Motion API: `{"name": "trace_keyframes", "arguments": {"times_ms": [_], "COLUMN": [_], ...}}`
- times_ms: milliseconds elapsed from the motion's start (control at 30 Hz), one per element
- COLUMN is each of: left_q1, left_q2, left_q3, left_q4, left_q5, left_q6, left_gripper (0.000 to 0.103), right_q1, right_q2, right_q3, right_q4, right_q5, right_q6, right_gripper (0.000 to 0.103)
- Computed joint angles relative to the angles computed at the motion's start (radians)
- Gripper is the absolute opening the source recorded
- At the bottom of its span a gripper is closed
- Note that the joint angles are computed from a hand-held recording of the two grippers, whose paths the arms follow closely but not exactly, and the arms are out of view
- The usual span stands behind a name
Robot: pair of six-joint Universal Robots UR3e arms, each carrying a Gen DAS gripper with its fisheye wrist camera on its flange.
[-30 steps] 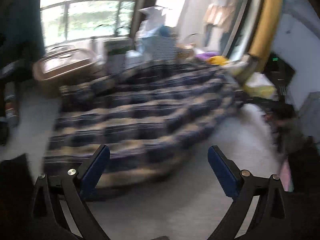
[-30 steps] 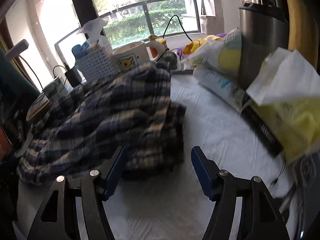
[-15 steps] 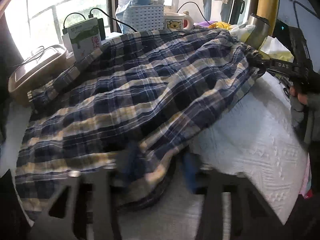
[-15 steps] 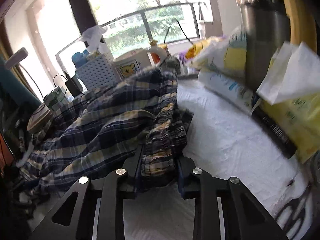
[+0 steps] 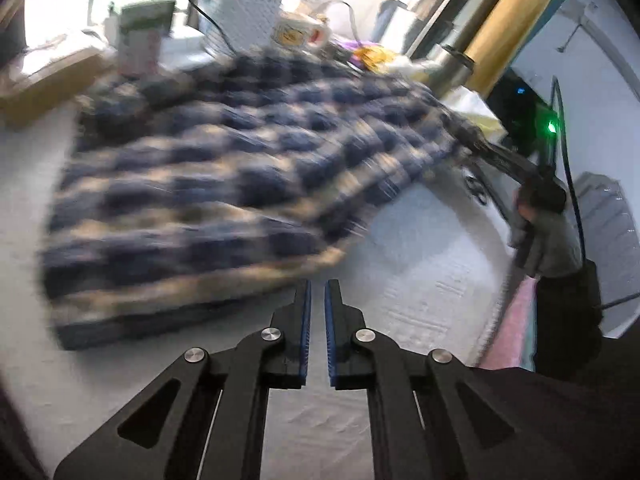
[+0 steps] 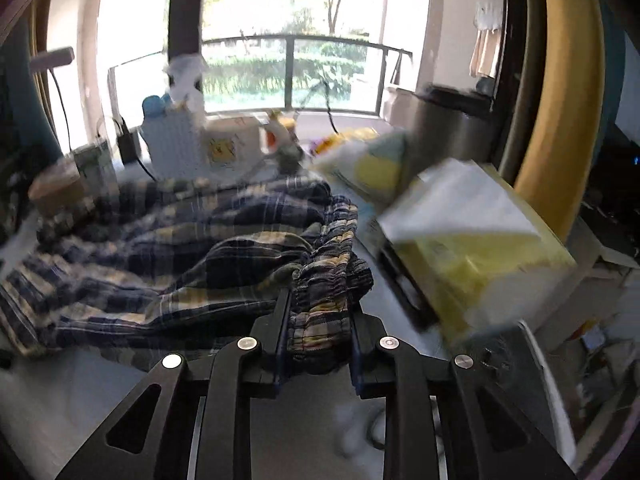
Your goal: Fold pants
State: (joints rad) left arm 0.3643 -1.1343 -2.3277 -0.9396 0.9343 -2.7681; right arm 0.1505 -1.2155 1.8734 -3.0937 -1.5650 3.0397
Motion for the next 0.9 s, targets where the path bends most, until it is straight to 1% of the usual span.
{"name": "trace_keyframes", "arguments": {"times_ms": [33,67,100,133,167,200,233,267,367,433,467,567,633,667,733,800,867,900], "left_q1": [-0.001,-0.014,-0.007,-0.007,-0.004,0.011,0.01,0.014,-0.004,0.001,-0.001,0.016,0.024,0.023,0.022,0.014,-0.017,-0.023], "left_q2": [0.008,0.007,-0.002,-0.051,-0.101,-0.146,-0.211,-0.254,-0.435,-0.5,-0.534,-0.597,-0.663,-0.677,-0.747,-0.812,-0.875,-0.888], "left_q3": [0.005,0.004,0.014,0.038,0.063,0.077,0.111,0.133,0.264,0.321,0.352,0.427,0.502,0.51,0.586,0.662,0.74,0.755], "left_q4": [0.035,0.082,0.113,0.17,0.216,0.265,0.32,0.356,0.421,0.421,0.425,0.424,0.426,0.436,0.415,0.365,0.306,0.299], "left_q5": [0.049,0.099,0.15,0.186,0.193,0.195,0.218,0.231,0.258,0.247,0.244,0.21,0.2,0.202,0.213,0.24,0.311,0.325], "left_q6": [-0.001,-0.009,0.004,0.003,-0.001,0.004,-0.001,0.005,0.013,0.041,0.043,0.034,0.025,0.022,0.022,0.038,0.069,0.075], "left_gripper": [0.006,0.006,0.006,0.006,0.007,0.007,0.007,0.007,0.007,0.007,0.007,0.007,0.007,0.007,0.007,0.007,0.007,0.007], "right_q1": [-0.017,-0.025,-0.022,-0.006,-0.004,-0.003,0.005,0.022,0.054,0.086,0.086,0.111,0.12,0.128,0.129,0.128,0.128,0.128], "right_q2": [-0.007,-0.013,-0.013,-0.01,-0.013,-0.017,-0.018,-0.012,0.014,0.053,0.052,0.1,0.137,0.151,0.181,0.203,0.227,0.235], "right_q3": [0.017,0.027,0.029,0.029,0.036,0.038,0.034,0.009,-0.063,-0.132,-0.135,-0.214,-0.27,-0.296,-0.346,-0.381,-0.417,-0.429], "right_q4": [0.001,0.003,-0.002,-0.029,-0.055,-0.077,-0.092,-0.103,-0.075,-0.037,-0.03,0.019,0.05,0.066,0.096,0.117,0.137,0.145], "right_q5": [0.022,0.034,0.03,-0.005,-0.01,-0.001,-0.002,-0.016,-0.004,-0.001,0.011,0.026,0.031,0.026,0.027,0.029,0.033,0.036], "right_q6": [-0.008,-0.01,-0.01,0.001,0.009,0.019,0.032,0.045,0.036,0.031,0.025,0.028,0.028,0.029,0.028,0.035,0.039,0.036], "right_gripper": [0.026,0.034,0.04,0.056,0.064,0.064,0.064,0.064,0.064,0.064,0.064,0.064,0.064,0.064,0.064,0.064,0.064,0.064]}}
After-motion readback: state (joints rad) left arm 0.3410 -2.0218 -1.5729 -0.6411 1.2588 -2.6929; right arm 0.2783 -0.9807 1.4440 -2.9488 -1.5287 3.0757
